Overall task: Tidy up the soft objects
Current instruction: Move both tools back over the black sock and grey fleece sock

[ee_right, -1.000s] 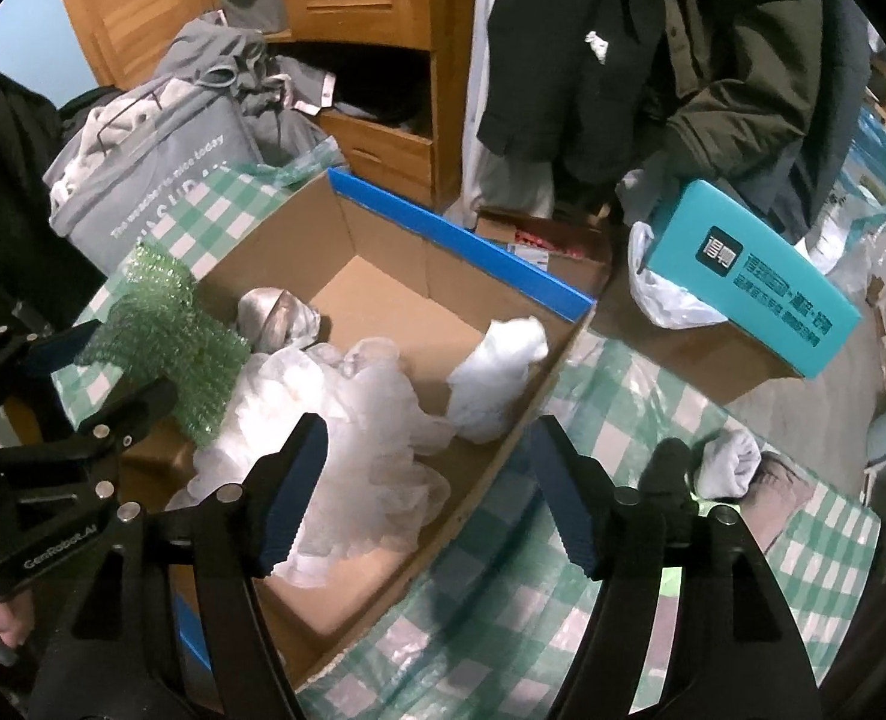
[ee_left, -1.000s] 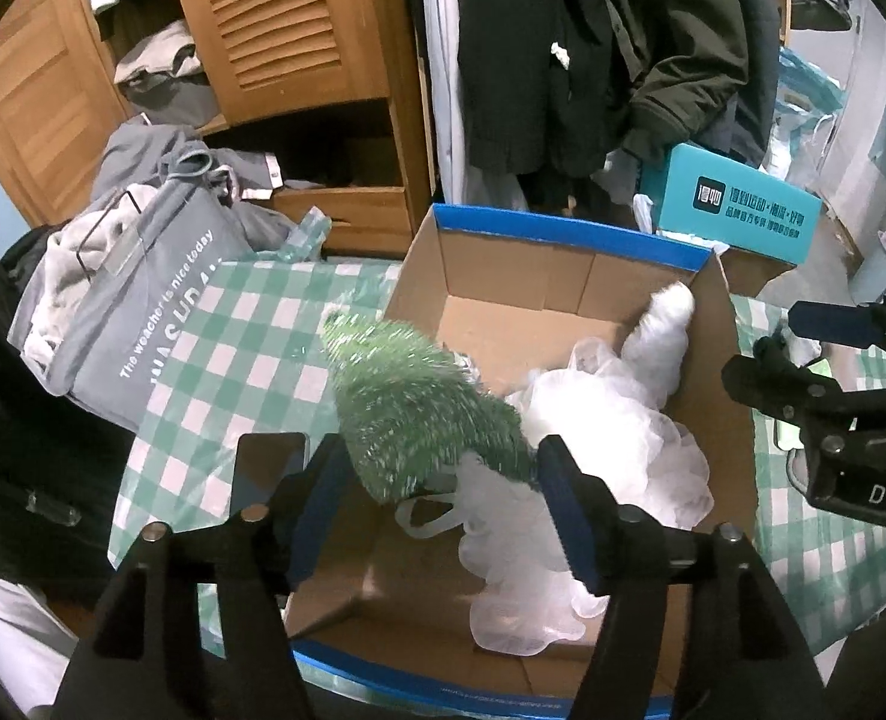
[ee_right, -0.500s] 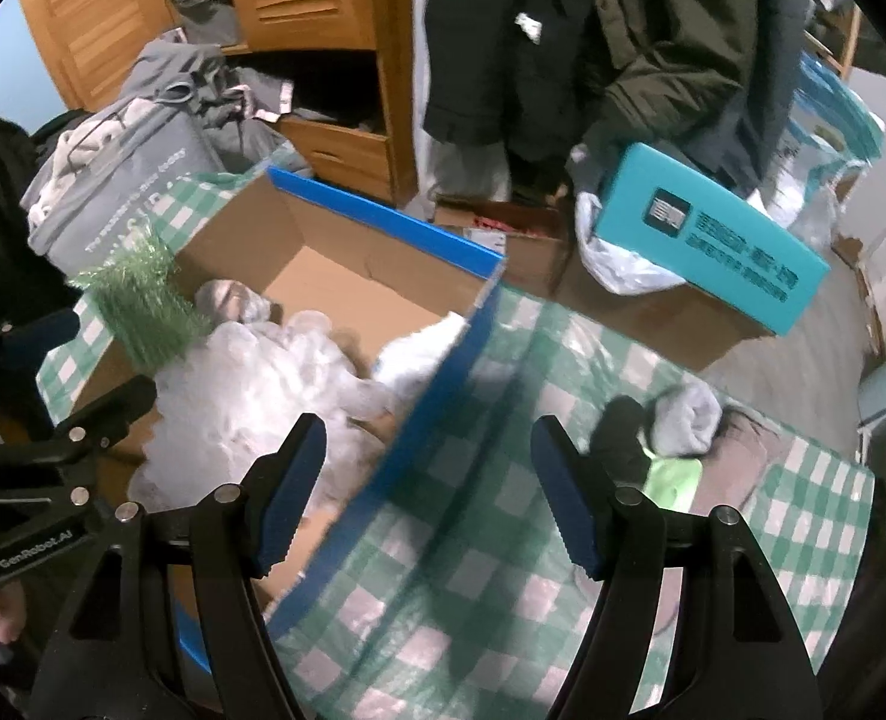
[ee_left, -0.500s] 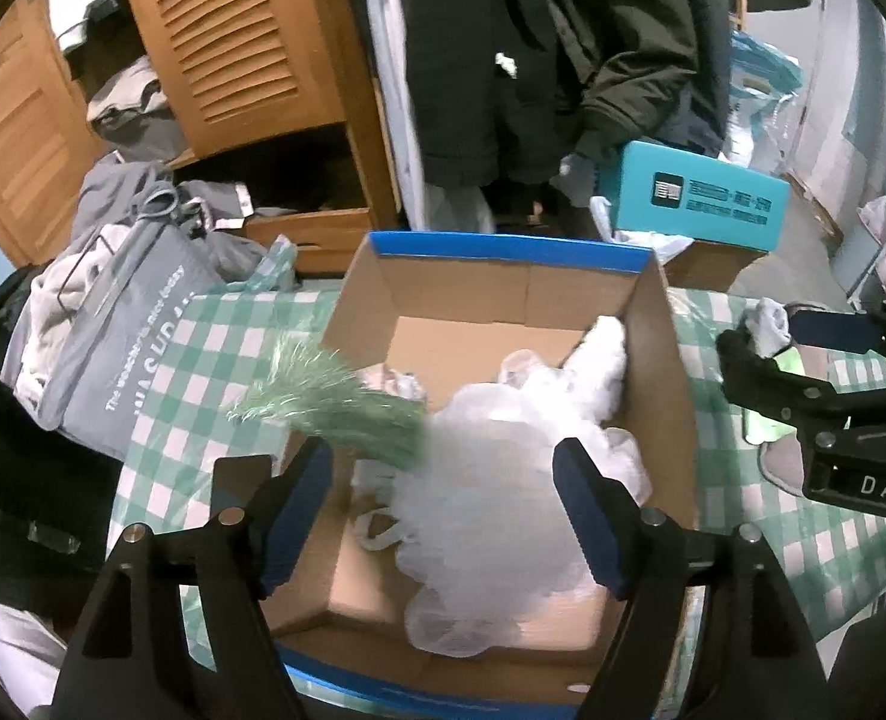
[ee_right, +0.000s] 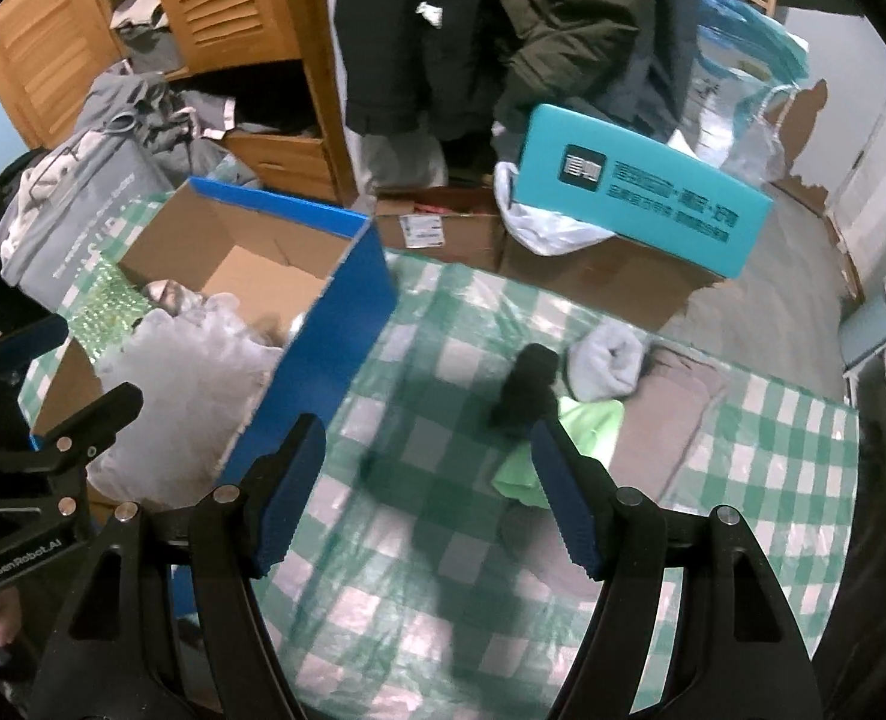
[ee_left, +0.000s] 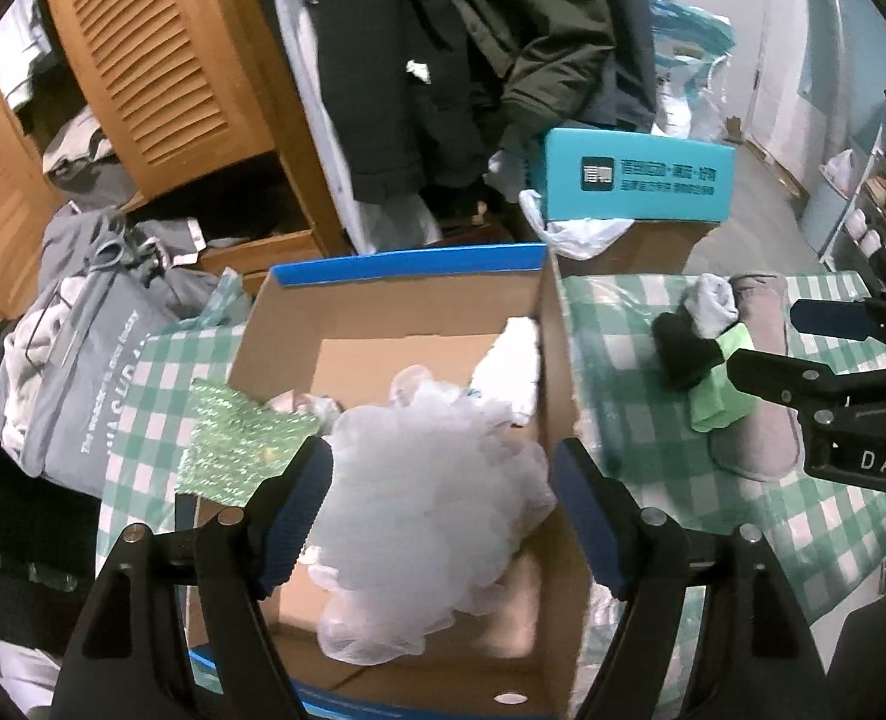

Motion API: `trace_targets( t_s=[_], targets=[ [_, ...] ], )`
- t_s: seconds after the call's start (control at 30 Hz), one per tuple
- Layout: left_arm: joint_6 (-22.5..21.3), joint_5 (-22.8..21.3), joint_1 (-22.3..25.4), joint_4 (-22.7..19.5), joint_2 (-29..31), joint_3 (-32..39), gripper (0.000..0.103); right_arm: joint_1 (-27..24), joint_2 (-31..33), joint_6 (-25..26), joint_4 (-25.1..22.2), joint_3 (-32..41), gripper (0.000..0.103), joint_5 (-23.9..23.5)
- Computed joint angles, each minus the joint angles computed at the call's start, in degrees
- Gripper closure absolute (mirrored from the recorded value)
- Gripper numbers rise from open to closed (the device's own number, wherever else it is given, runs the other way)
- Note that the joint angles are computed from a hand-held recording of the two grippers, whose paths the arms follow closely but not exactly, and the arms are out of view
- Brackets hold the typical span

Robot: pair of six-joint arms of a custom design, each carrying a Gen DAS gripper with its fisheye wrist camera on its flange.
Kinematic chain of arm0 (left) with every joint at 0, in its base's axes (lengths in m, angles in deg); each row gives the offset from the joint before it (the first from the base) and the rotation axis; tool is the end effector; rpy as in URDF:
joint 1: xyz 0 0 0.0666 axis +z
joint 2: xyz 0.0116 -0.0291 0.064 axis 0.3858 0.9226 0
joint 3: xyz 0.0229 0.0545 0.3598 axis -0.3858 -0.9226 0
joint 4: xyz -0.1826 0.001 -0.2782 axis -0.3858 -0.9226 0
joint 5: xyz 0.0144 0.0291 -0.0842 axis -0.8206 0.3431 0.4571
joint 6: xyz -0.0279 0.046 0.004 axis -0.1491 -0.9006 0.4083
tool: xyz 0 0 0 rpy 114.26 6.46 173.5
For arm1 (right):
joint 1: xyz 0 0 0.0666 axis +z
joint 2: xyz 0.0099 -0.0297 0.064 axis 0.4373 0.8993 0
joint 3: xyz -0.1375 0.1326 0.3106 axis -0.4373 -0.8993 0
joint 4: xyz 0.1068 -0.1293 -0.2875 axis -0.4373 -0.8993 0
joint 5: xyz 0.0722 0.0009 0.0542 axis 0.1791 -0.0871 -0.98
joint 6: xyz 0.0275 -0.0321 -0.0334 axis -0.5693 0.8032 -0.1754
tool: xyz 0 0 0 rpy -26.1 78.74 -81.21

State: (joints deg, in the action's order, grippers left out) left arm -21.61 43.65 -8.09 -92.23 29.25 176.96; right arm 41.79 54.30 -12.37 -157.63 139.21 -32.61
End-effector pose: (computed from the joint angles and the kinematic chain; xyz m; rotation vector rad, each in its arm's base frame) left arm 0.4697 -0.2667 0.4946 0.2327 2.5501 0.1407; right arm 0.5001 0.1444 0.4897 -0.3483 2.6269 0.2044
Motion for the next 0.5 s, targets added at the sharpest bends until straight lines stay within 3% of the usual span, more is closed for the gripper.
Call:
trace_targets(
  t_s=[0.5],
  targets=[
    [-0.04, -0.25, -3.34, -5.41, 7.08, 10.82, 0.025, -5.62, -4.44, 0.65, 1.93, -7.23, 0.031, 0.48]
  ],
)
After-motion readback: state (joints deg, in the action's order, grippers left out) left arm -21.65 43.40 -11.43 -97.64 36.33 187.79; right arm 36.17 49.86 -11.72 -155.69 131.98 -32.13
